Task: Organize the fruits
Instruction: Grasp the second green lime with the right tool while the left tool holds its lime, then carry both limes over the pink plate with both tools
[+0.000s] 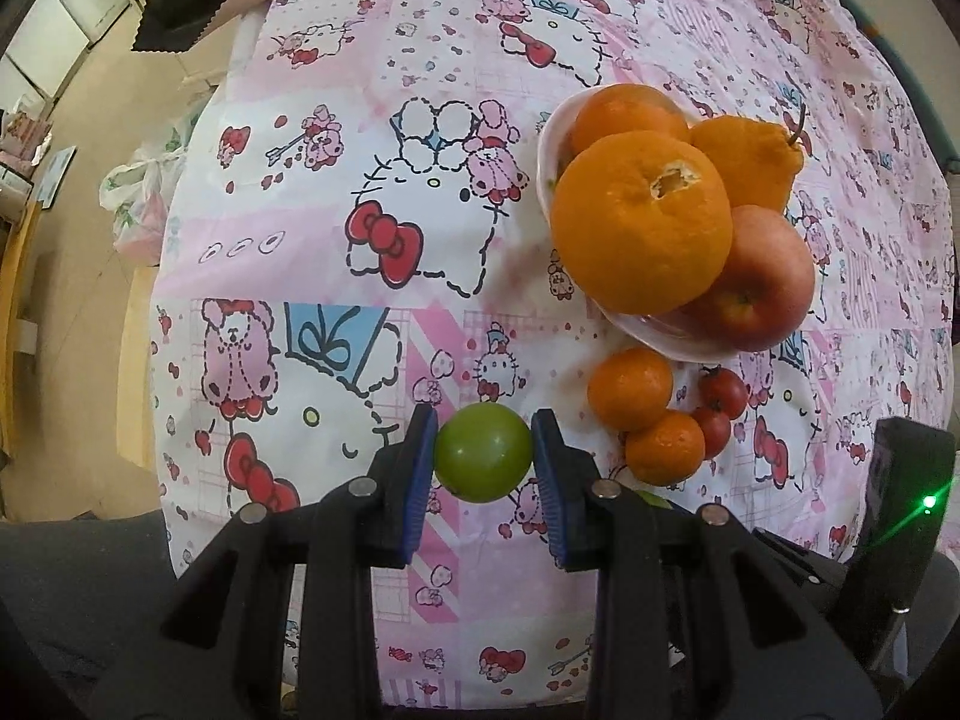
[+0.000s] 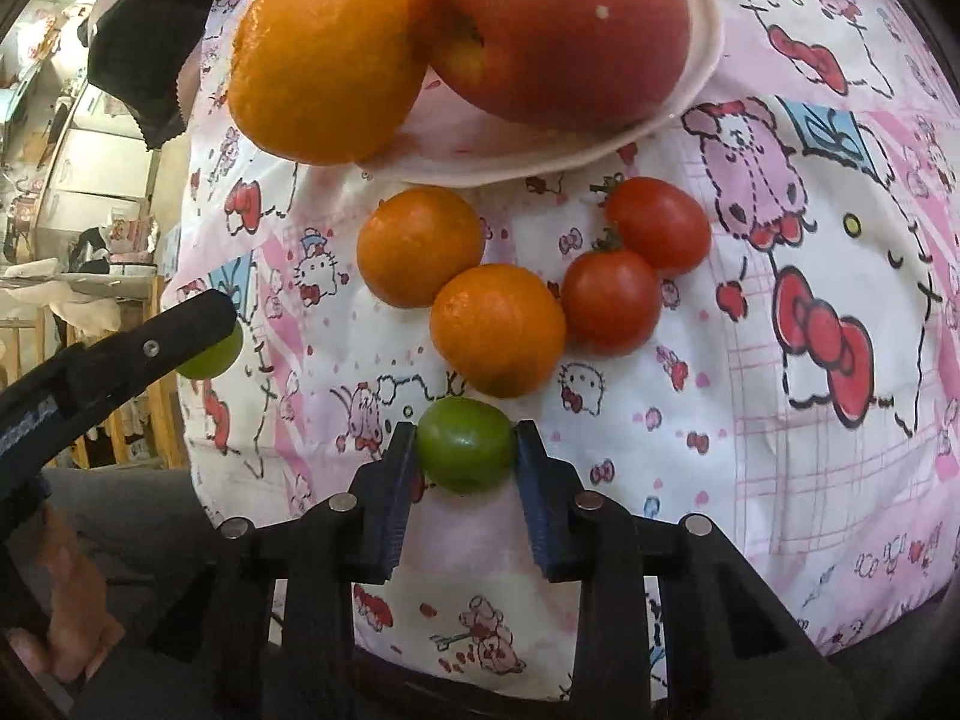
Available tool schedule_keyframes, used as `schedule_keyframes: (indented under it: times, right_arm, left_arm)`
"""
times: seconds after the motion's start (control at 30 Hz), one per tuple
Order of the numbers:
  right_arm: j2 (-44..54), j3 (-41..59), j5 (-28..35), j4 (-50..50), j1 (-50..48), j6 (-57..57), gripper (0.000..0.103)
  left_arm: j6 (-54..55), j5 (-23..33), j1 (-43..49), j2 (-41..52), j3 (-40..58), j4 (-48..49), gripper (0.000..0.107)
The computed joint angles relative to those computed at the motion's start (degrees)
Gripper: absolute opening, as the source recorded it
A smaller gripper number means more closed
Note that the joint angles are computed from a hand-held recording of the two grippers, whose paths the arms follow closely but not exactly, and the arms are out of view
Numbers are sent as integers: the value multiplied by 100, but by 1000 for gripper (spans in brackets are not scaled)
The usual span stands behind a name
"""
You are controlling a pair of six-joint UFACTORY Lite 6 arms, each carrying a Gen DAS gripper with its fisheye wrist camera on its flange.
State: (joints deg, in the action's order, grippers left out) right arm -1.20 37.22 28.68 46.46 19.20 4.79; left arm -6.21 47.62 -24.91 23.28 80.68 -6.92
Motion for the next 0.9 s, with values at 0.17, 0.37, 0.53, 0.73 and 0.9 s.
schedule_keyframes:
  times: [0.17,0.37,0.53,0.73,0.9]
  right_arm:
    - [-1038,-577,291,-82,-324,-44,34]
    - [-2156,-817,618,-568,-445,550,34]
    - [-2918,-729,715,-1055,-630,1237,34]
    - [-3434,-559,1094,-835,-1617,811,34]
    - [-2483,398,1291,-340,-2253,-186,34]
  left_arm:
    - [-6,-33,91,-112,-79,19,28]
    - [-28,-88,98,-243,-154,7,28]
    - [-120,-177,102,-425,-213,30,28]
    - [-74,-149,193,-424,-120,-106,28]
    - [292,191,364,-243,508,-658,28]
